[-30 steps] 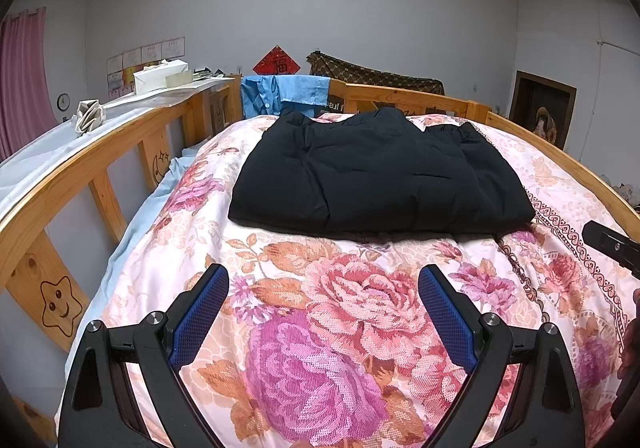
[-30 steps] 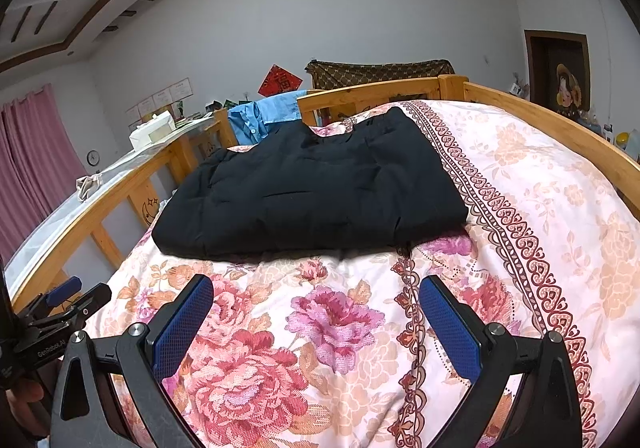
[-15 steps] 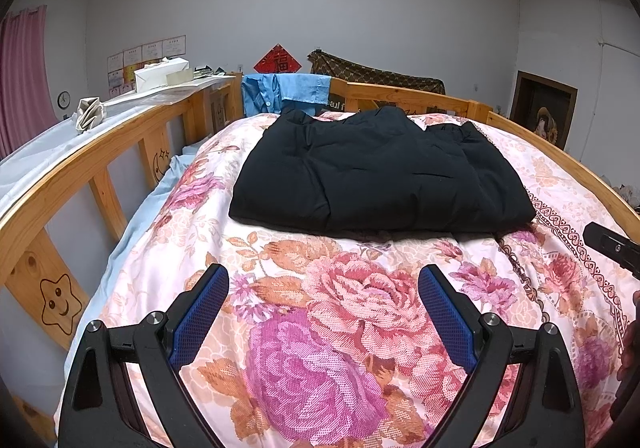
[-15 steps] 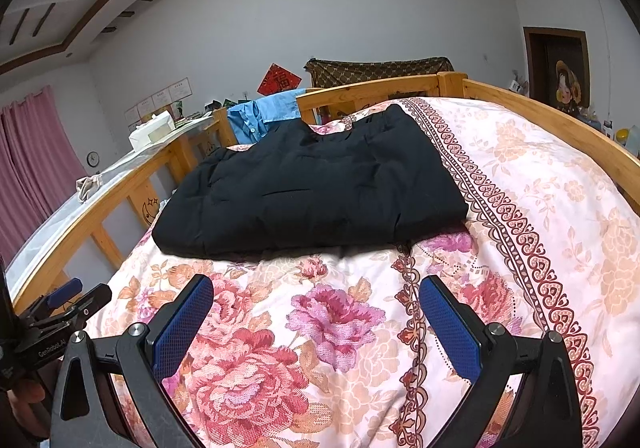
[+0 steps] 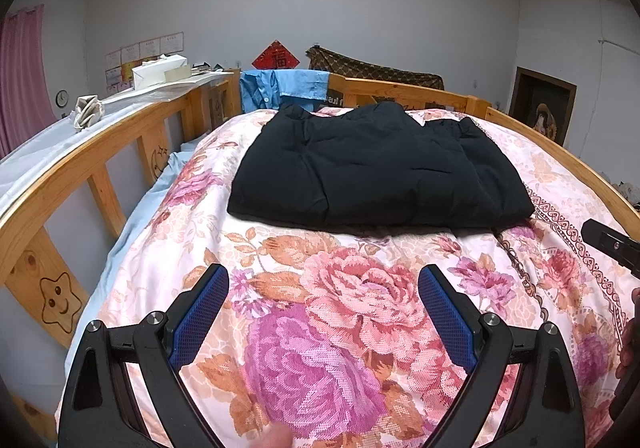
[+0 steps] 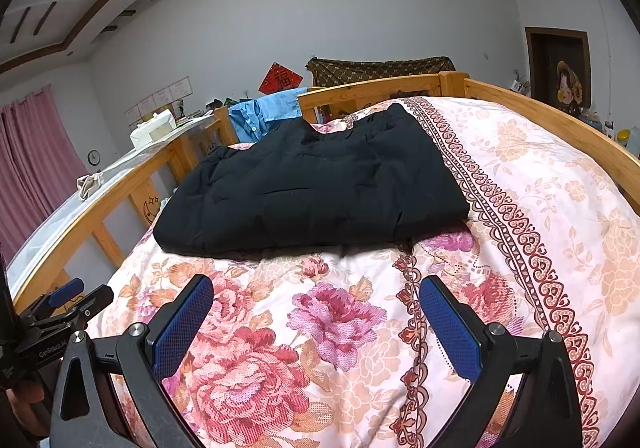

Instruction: Fold large clothes

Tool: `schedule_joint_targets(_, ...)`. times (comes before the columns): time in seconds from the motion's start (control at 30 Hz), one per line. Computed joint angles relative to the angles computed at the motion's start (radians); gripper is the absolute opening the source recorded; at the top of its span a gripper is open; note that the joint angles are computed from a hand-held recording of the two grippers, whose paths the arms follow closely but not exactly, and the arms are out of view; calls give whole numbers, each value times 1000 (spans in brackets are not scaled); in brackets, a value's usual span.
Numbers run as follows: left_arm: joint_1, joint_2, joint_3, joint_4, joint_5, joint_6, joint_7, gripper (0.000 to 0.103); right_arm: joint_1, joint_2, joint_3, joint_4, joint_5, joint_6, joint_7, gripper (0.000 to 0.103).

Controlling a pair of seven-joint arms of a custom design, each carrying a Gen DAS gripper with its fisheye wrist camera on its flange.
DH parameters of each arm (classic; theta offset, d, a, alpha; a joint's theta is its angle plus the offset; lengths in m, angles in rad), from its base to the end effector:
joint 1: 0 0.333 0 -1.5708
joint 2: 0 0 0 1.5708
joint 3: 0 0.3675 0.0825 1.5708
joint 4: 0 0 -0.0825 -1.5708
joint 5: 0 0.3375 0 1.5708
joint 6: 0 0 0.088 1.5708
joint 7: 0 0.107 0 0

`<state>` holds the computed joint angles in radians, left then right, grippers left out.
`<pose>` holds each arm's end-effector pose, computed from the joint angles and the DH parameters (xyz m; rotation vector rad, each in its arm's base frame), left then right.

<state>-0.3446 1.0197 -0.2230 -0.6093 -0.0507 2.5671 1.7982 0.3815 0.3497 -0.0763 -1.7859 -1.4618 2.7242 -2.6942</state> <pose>0.7637 -0.3376 0.5312 -1.1948 2.1693 -1.1808 0.6043 0.2359 0.4706 -1.1817 1.9080 -0.8675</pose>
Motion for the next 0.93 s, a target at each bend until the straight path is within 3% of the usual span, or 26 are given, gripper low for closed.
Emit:
schedule_joint_targets(0.1,10,-57,-8,-124,6,88,23,93,5,0,2,-1,-1,-5,5,103)
schedule_joint_targets(0.27,19,-99,-29,-220,5,161,70,93,5,5,1,3,3,-3,2,103)
schedule_joint_targets(0.93,11,-94,-14,-211,23,159,57,93,15,10,-4,10,15,-8,0,103)
